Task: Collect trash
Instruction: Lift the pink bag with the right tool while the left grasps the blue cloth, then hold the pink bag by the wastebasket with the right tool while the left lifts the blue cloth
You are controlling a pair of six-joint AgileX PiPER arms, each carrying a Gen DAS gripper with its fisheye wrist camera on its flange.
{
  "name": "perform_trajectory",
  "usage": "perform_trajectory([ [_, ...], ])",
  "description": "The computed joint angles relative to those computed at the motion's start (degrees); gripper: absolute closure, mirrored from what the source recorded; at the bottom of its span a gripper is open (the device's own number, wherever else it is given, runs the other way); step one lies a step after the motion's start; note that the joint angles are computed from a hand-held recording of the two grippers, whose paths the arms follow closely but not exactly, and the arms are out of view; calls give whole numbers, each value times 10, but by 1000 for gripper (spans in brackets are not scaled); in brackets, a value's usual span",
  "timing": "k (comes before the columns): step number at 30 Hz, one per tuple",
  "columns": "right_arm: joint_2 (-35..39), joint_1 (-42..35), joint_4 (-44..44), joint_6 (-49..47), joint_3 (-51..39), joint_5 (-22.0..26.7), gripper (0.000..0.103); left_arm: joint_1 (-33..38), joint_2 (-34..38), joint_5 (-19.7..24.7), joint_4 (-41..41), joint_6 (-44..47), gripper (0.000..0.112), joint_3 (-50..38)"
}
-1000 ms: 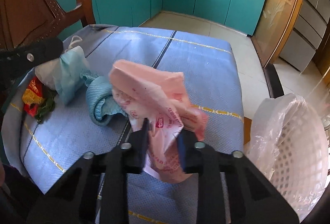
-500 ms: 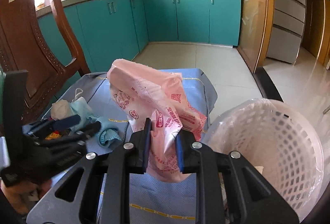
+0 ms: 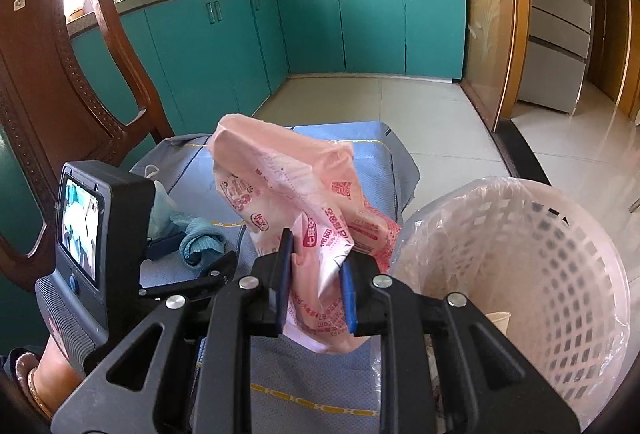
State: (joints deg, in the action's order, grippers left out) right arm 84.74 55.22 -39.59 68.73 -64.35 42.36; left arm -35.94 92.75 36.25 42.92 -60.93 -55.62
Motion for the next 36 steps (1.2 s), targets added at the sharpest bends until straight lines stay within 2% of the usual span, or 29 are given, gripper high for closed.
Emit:
perform_trajectory([
  [3, -1, 1, -3, 4, 2, 2, 81, 5, 5, 9, -7, 11, 55, -3],
  [4, 2, 2, -3, 4, -1, 3, 81, 10, 9, 14, -9, 8, 52, -3],
  [8, 3, 2, -5, 6, 0, 1, 81, 32, 2, -11, -46, 30, 55, 2],
  [10, 4, 3, -7, 7, 0, 2, 81, 27, 2, -3, -31, 17, 69, 4],
  [13, 8, 6, -9, 10, -2, 3, 81, 27, -3, -2, -28, 11, 80, 7],
  [16, 10, 8, -11, 10, -2, 5, 81, 29, -12, 0, -28, 8, 86, 12],
  [24, 11, 9, -11, 9, -4, 11, 81, 17, -38, -19, -1, -25, 89, 31],
  [36, 14, 16, -22, 23, -3, 19, 81, 3, -51, -14, 33, -59, 89, 39],
])
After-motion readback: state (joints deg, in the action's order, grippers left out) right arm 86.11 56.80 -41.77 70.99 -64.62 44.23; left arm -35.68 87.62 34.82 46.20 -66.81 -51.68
